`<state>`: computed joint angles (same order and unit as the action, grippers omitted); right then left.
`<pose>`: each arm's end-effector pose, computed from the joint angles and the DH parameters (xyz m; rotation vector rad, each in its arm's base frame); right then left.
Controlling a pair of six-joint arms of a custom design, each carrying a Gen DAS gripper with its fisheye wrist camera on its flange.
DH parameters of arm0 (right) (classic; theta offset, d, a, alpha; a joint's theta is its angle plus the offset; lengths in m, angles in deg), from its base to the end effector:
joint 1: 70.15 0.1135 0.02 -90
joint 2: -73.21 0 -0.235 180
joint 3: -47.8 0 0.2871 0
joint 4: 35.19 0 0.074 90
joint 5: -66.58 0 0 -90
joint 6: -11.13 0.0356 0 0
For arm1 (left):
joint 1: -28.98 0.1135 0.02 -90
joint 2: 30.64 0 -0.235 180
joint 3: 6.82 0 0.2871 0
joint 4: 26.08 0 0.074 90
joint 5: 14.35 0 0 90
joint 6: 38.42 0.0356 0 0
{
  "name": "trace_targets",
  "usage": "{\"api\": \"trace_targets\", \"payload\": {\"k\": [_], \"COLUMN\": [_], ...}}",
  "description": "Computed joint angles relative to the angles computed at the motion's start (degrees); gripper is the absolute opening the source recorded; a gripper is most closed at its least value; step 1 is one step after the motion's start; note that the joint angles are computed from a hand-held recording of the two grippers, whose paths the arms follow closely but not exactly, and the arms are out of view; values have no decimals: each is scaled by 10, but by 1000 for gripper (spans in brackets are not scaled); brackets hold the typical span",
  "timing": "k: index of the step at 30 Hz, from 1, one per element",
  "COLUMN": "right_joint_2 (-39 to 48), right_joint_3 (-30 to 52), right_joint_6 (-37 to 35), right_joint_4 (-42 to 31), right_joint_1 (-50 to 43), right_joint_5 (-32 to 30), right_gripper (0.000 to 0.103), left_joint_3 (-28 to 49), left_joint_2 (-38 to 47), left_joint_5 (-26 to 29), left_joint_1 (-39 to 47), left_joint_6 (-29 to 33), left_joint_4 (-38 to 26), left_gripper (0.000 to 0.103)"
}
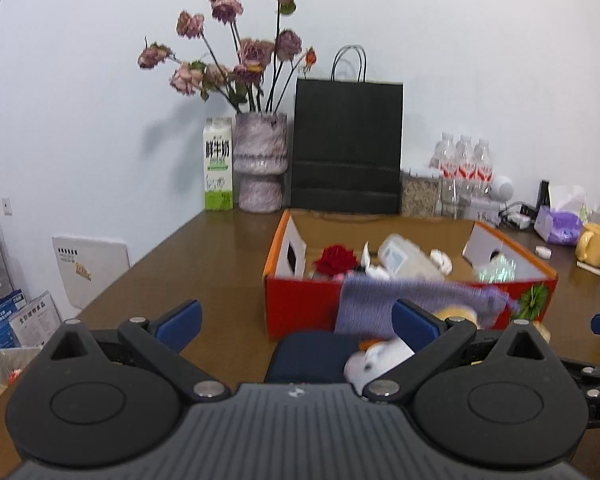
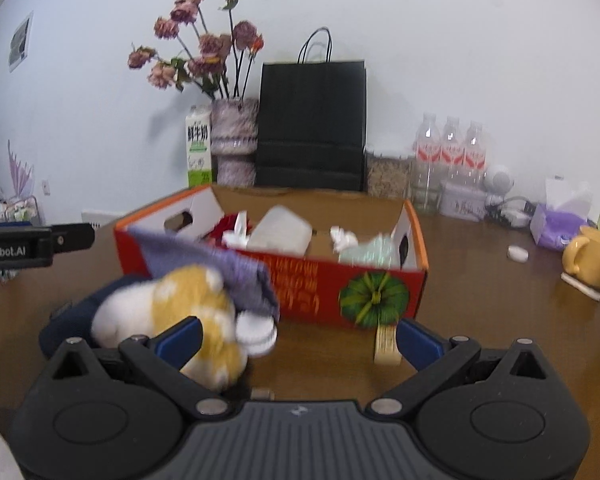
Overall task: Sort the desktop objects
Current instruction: 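Withdraw both grippers from the box back over the table, then grasp the navy blue pouch with the left gripper while the right gripper grasps the black cable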
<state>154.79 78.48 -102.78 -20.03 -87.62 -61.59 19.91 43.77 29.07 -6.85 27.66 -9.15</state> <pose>0.2445 -0.0539 0.0636 -0.4730 2.0053 0.2894 0.2055 -0.1165 0.0772 -0.2624 1.9157 0.1690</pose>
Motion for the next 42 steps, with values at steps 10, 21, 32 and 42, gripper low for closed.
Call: {"api": "trace_targets", "payload": {"k": [10,21,32,42], "right_joint_2": [43,106,92,42], "right_joint_3": [-8,11,1,-19], "right_joint_6": [-33,-26,-33,-17], "right_joint_4": [-10,17,11,-6], "right_joint_1": [-31,-24,-16,55], "right_joint_5": [19,46,34,57], "right_gripper": [103,103,103,101], "left_joint_3": [-34,1,33,24], "left_joint_2": [-9,57,115,136], "left_joint_5": [8,37,109,155], "left_joint_1": [-13,1,50,62], "left_joint_6": [-42,-52,-22,5], "left_joint_4": [-48,-72,-48,1], "left_gripper": [103,103,103,73]}}
